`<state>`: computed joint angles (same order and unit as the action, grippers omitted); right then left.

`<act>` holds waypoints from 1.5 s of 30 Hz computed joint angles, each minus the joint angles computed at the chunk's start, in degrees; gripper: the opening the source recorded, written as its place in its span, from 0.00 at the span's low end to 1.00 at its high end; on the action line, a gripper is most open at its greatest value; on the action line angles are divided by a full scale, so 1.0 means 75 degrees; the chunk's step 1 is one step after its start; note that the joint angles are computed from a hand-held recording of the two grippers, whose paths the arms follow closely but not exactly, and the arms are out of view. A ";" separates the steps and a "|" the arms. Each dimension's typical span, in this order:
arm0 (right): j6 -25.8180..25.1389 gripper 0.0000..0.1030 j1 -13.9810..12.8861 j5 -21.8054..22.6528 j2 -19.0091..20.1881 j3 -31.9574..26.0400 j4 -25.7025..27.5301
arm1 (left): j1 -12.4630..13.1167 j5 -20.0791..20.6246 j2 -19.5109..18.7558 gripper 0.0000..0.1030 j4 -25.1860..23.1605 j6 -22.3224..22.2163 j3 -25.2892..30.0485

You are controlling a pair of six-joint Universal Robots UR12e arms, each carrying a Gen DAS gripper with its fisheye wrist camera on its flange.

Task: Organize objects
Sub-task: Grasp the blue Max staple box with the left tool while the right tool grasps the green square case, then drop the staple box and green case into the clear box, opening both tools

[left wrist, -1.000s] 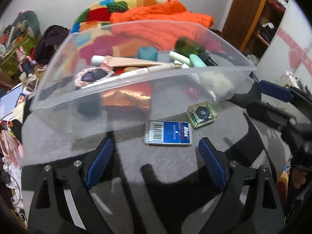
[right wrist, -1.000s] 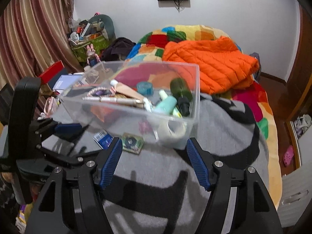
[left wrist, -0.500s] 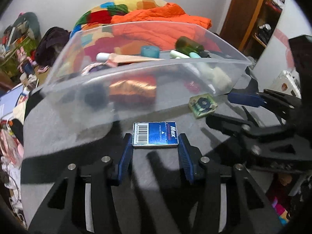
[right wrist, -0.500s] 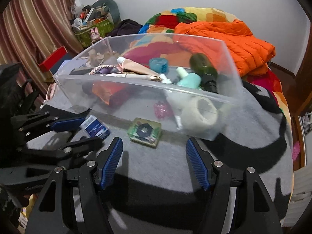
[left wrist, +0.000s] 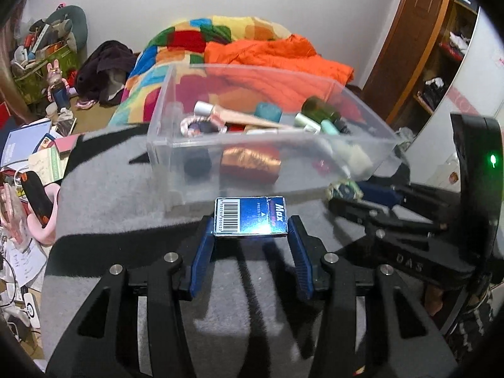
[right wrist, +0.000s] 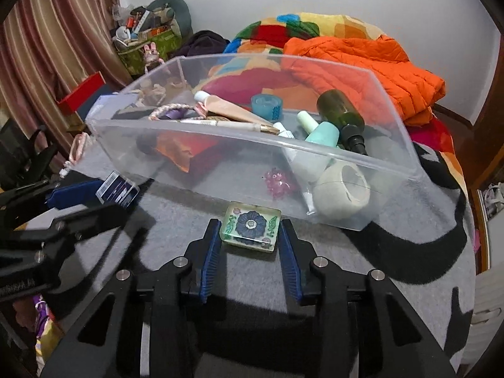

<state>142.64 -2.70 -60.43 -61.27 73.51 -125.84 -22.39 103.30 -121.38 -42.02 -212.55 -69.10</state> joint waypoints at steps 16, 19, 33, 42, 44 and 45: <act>0.0641 0.33 -0.0227 0.0952 -0.0178 -0.0043 -0.1137 | -0.0047 0.0640 -0.0106 0.45 0.0691 0.0317 0.0496; 0.0815 0.33 -0.0217 0.0958 -0.0052 -0.0260 -0.1179 | -0.0012 0.0649 -0.0214 0.45 0.0610 0.0388 0.0678; 0.0878 0.33 0.0046 0.0447 0.0556 -0.1089 -0.0376 | 0.0212 0.0312 -0.0668 0.45 0.0094 0.0324 0.1304; 0.0707 0.33 -0.0044 0.0730 0.0482 -0.1076 -0.0241 | 0.0210 0.0327 -0.0611 0.46 0.0220 0.0280 0.1210; 0.0676 0.33 -0.0081 0.0838 0.0429 -0.1030 -0.0276 | 0.0174 0.0429 -0.0575 0.46 0.0302 0.0309 0.1163; 0.0679 0.33 -0.0097 0.0882 0.0393 -0.0990 -0.0327 | 0.0155 0.0467 -0.0549 0.46 0.0356 0.0314 0.1126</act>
